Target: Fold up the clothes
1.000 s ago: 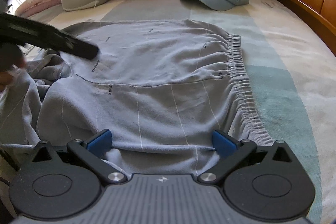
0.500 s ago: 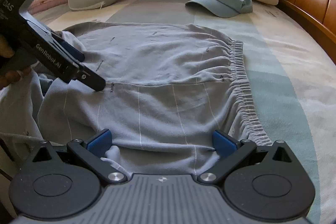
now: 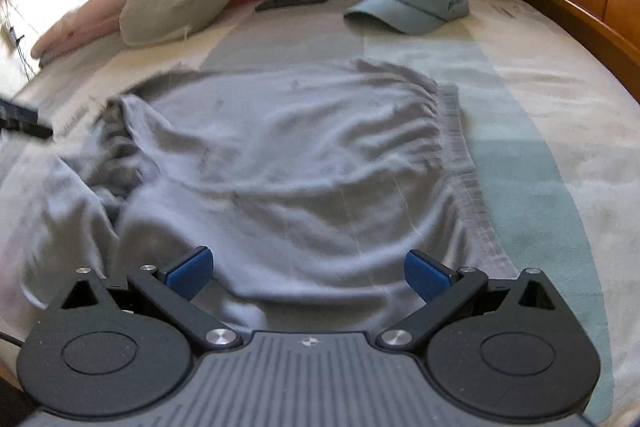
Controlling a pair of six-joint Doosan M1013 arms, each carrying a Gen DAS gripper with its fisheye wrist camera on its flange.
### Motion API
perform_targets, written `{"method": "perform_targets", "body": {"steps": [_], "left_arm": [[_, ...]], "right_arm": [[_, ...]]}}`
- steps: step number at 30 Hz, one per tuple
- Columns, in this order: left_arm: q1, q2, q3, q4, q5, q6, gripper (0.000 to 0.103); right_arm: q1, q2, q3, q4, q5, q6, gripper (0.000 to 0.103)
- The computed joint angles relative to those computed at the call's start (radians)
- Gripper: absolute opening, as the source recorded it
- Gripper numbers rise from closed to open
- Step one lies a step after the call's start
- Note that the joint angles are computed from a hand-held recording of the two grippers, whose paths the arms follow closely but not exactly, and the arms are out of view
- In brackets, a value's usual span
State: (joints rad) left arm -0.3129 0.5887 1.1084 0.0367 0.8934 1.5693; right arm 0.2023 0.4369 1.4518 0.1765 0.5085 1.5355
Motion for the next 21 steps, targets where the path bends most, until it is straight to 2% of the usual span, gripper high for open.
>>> {"method": "perform_targets", "body": {"steps": [4, 8, 11, 16, 21], "left_arm": [[0.030, -0.018, 0.055, -0.070, -0.034, 0.045, 0.102], [0.054, -0.041, 0.107, -0.143, -0.086, 0.144, 0.102], [0.076, -0.054, 0.137, -0.207, -0.118, 0.214, 0.102], [0.111, -0.075, 0.187, -0.325, -0.154, 0.344, 0.102], [0.143, -0.079, 0.213, -0.442, -0.152, 0.467, 0.102]], "right_arm": [[0.042, 0.005, -0.042, 0.022, 0.014, -0.064, 0.103], [0.072, 0.033, -0.109, 0.240, 0.089, -0.273, 0.103], [0.094, 0.083, -0.192, 0.344, 0.182, -0.341, 0.103], [0.135, 0.179, -0.350, 0.280, 0.353, -0.244, 0.103], [0.143, 0.182, -0.384, 0.249, 0.512, -0.209, 0.103]]}}
